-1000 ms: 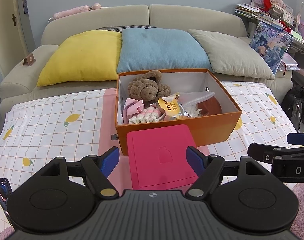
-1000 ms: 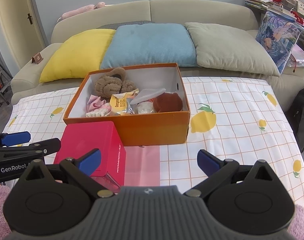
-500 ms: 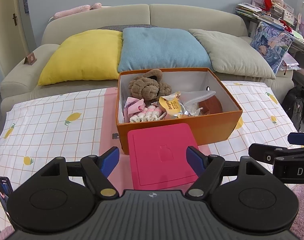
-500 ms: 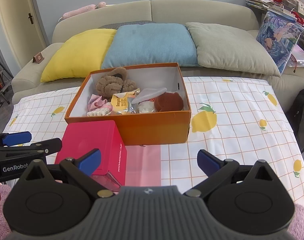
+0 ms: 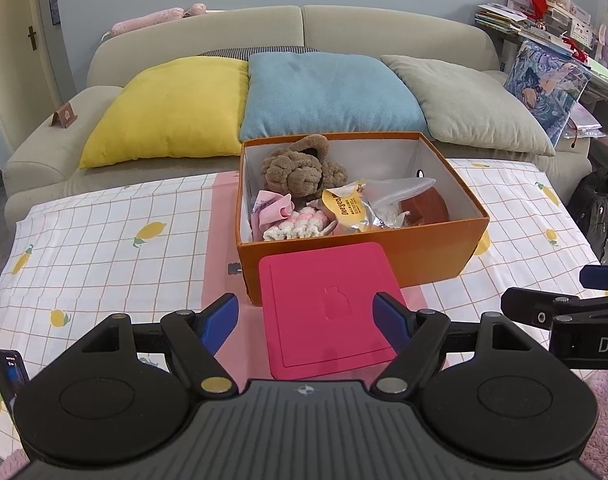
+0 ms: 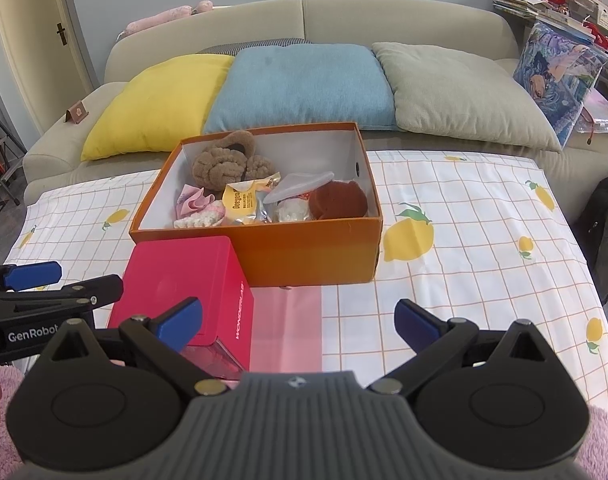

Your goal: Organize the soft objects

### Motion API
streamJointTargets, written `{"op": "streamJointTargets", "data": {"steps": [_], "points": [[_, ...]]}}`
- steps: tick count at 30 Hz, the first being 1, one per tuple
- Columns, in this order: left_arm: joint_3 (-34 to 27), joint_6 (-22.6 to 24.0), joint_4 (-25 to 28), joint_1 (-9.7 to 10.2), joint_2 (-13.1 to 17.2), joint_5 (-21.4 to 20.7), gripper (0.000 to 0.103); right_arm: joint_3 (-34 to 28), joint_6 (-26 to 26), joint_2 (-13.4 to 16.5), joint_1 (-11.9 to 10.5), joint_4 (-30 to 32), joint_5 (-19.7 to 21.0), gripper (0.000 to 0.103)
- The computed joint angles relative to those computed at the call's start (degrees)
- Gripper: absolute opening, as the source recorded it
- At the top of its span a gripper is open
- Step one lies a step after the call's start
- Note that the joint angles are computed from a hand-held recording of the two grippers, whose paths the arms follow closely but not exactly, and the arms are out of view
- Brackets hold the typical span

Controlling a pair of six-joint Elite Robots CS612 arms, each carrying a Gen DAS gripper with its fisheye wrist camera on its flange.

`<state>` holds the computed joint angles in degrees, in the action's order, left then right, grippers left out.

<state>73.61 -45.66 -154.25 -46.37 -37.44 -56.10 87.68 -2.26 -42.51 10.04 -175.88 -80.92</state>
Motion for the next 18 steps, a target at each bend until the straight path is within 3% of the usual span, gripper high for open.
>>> {"op": "streamJointTargets", "data": {"steps": [18], "points": [[0.3,-0.2,-0.9,-0.01,-0.2,-0.8,0.090,0.2,-0.4,0.0,-0.1,0.2,0.1,0.100]]}}
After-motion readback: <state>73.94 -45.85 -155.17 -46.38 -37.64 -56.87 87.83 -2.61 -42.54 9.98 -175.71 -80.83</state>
